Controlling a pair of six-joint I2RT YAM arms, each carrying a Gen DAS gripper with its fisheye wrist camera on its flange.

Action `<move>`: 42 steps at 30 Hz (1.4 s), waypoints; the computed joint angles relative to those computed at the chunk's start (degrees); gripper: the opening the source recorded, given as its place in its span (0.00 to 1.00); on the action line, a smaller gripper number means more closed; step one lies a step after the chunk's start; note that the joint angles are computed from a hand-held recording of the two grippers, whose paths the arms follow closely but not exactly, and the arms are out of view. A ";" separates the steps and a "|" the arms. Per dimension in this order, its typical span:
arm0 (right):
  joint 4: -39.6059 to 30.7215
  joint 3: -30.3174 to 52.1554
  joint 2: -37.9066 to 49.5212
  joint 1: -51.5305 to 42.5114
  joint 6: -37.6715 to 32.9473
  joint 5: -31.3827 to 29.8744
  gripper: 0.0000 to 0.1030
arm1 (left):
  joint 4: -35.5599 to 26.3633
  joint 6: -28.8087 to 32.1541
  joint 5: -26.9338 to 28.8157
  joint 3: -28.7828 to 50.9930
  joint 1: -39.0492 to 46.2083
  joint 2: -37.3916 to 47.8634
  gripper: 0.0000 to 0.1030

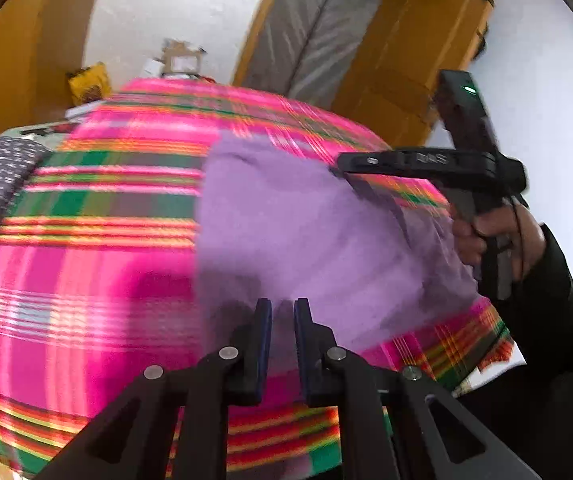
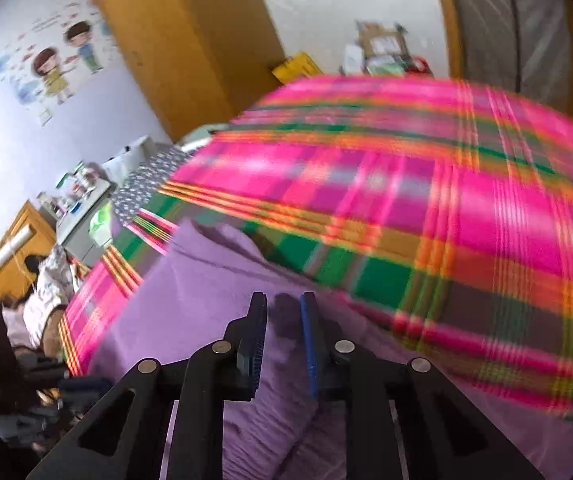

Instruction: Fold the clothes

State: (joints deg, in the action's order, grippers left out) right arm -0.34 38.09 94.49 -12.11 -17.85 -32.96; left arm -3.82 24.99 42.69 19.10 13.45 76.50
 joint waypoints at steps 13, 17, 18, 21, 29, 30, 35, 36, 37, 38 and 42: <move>-30.95 40.27 27.92 14.70 -0.49 -1.63 0.30 | 5.14 -5.08 -3.20 1.95 2.45 7.54 0.11; -32.60 42.72 30.65 14.91 -0.37 -4.48 0.12 | 4.64 -4.25 -2.40 2.64 2.69 8.72 0.09; -31.86 42.48 30.60 14.54 0.09 -4.99 0.11 | 4.37 -3.88 -2.39 2.60 2.65 8.59 0.05; -29.22 42.15 31.04 12.60 2.82 -6.11 0.09 | 4.82 -3.19 -2.13 1.98 2.76 8.48 0.04; -27.00 41.70 31.53 10.70 6.67 -8.17 0.12 | 4.11 -2.64 -1.55 1.94 5.00 8.46 0.03; -25.14 39.02 28.89 9.91 6.51 -8.24 0.12 | 3.76 -2.53 -2.02 1.82 5.55 7.63 0.03; -18.01 25.37 15.38 5.16 1.98 -10.12 0.17 | -0.47 -1.78 -0.06 2.18 9.27 2.79 0.03; -17.95 22.79 13.23 4.42 -0.21 -10.34 0.17 | -0.88 -2.05 0.42 2.19 9.05 2.04 0.03; -17.94 20.88 12.25 4.28 -1.89 -10.07 0.17 | -1.02 -2.53 0.67 2.01 8.28 1.08 0.03; -17.94 19.21 11.66 4.32 -3.42 -9.66 0.17 | -0.76 -3.28 0.34 1.67 6.86 0.25 0.03; -14.30 16.77 13.83 3.76 -2.69 -3.61 0.11 | 1.61 -6.79 -3.08 0.54 1.00 -1.14 0.03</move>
State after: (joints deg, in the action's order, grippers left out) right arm -14.64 54.86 108.31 -8.35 -20.54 -36.57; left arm -2.22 18.20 39.61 19.64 14.45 75.36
